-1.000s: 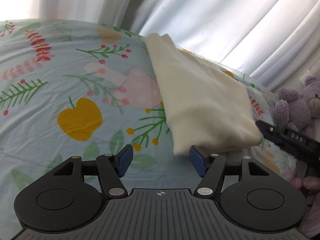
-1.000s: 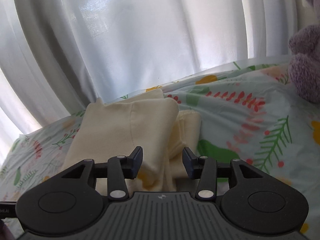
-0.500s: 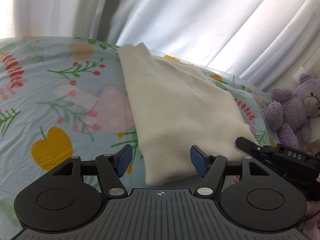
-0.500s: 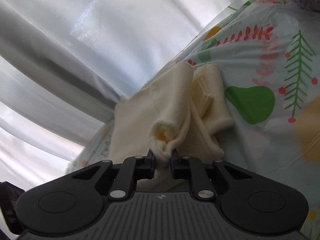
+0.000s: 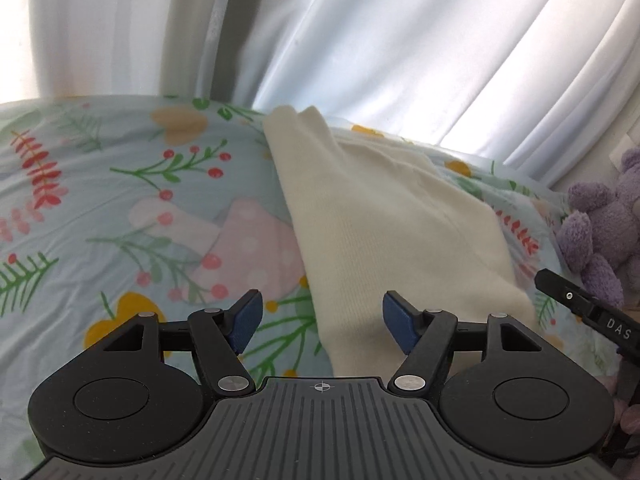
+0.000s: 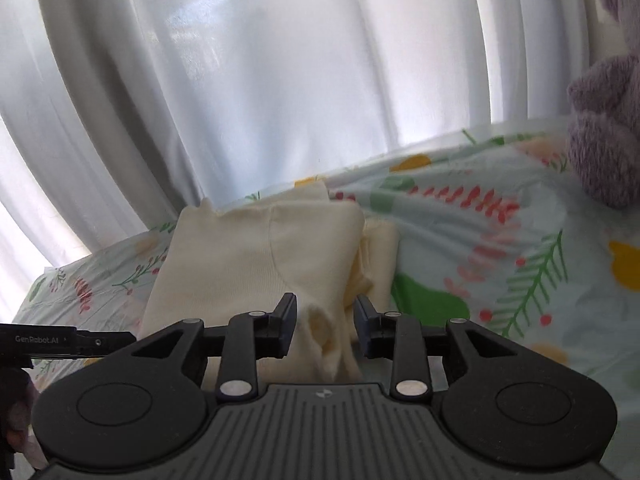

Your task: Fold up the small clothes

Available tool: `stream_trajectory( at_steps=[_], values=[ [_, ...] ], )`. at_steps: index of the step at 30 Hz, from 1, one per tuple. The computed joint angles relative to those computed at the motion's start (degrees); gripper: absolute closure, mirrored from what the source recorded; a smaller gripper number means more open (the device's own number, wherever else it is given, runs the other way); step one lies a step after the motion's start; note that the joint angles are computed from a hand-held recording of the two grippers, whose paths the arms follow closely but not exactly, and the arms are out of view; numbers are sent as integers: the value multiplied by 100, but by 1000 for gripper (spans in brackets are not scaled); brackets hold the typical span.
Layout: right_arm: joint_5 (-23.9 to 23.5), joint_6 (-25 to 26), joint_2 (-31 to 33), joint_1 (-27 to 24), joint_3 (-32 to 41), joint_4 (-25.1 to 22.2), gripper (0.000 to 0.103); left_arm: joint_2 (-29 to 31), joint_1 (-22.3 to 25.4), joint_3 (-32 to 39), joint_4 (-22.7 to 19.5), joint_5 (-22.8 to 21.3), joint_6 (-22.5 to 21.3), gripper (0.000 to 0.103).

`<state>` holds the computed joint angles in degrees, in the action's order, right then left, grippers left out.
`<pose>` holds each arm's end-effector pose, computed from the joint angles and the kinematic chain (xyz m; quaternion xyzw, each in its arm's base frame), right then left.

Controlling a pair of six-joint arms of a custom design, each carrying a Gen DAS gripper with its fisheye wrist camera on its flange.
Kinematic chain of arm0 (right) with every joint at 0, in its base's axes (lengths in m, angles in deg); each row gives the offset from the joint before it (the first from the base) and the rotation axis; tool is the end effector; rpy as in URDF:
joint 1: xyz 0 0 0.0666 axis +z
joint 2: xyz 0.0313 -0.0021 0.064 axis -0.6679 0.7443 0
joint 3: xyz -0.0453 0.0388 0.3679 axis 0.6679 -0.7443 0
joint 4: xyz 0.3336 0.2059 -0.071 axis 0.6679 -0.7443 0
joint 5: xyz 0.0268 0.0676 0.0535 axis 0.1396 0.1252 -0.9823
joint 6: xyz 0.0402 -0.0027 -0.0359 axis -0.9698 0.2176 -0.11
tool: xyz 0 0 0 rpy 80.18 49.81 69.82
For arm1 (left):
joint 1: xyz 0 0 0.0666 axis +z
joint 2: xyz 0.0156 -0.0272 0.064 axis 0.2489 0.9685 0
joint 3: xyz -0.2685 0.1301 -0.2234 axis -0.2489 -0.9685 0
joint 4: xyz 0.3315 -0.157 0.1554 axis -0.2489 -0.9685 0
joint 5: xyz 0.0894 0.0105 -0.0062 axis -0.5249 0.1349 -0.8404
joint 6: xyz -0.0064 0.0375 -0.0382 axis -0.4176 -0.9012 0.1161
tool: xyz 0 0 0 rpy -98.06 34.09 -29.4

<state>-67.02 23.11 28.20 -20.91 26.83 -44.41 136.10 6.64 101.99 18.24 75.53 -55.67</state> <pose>0.6152 0.2441 0.3159 -0.1524 0.8695 0.2113 0.4196 0.5303 -0.0715 0.3387 -0.2041 0.9130 -0.1044 0.3373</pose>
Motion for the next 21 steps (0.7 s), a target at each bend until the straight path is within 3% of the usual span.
stream_trajectory(
  at_steps=[3,8,12,14,17,19,20,21],
  values=[
    [18,545,361,190,443,80,66,306,10,324,17,-23,133,31],
    [105,1077,1087,392,1307,-586,74,852,-49,733,-34,176,182,32],
    [505,1352,1090,361,1151,-389,79,1034,73,684,162,614,441,21],
    [300,1154,1129,253,1238,-491,78,991,118,575,334,775,502,21],
    [392,954,1043,145,1259,-587,78,854,257,380,532,1072,424,24],
    [16,348,1087,-64,1436,-847,61,791,379,253,675,1346,452,24],
    [-281,60,1181,-185,1617,-1060,45,786,436,225,717,1476,488,24],
    [-821,-238,1381,-344,1938,-1395,41,782,485,196,780,1603,534,24]
  ],
)
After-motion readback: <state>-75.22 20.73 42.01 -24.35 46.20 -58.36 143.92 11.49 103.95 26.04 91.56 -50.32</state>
